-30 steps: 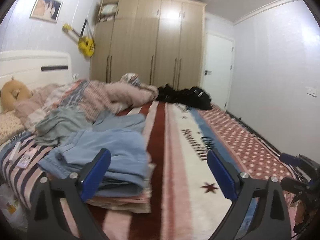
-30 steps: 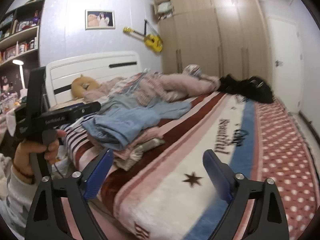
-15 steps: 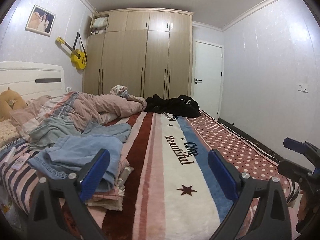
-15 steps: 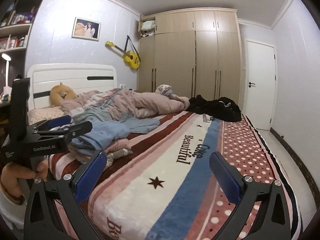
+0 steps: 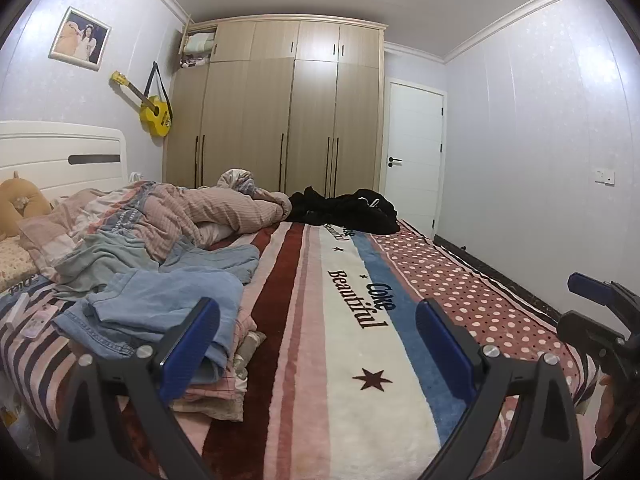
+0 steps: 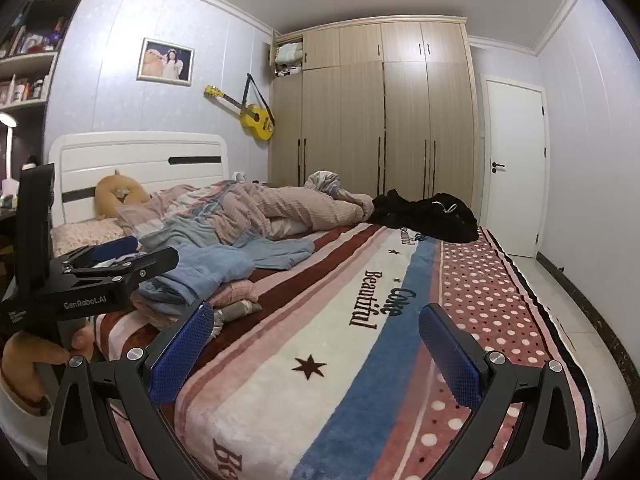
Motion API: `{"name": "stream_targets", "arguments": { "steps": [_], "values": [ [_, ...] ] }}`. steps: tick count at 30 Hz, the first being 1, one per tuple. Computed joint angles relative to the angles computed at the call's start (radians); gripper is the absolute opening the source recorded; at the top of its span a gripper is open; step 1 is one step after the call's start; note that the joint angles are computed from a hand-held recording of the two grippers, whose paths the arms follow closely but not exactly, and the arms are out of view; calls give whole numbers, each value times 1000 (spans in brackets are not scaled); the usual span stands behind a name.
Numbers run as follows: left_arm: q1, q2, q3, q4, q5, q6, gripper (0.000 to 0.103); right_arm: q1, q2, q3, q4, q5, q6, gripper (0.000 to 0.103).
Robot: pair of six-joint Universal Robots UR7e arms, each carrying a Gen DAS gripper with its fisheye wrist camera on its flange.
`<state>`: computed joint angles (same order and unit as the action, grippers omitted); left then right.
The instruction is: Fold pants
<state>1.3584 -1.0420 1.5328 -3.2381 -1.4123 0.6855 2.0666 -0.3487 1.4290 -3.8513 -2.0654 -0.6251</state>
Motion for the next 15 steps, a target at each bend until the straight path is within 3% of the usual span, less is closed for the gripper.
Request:
{"name": "stream_targets", "arguments": {
  "steps": [15],
  "values": [
    [-1,11,-12,14,-18,9,97,3,-7,3,-26,-19,4,102]
  ]
}}
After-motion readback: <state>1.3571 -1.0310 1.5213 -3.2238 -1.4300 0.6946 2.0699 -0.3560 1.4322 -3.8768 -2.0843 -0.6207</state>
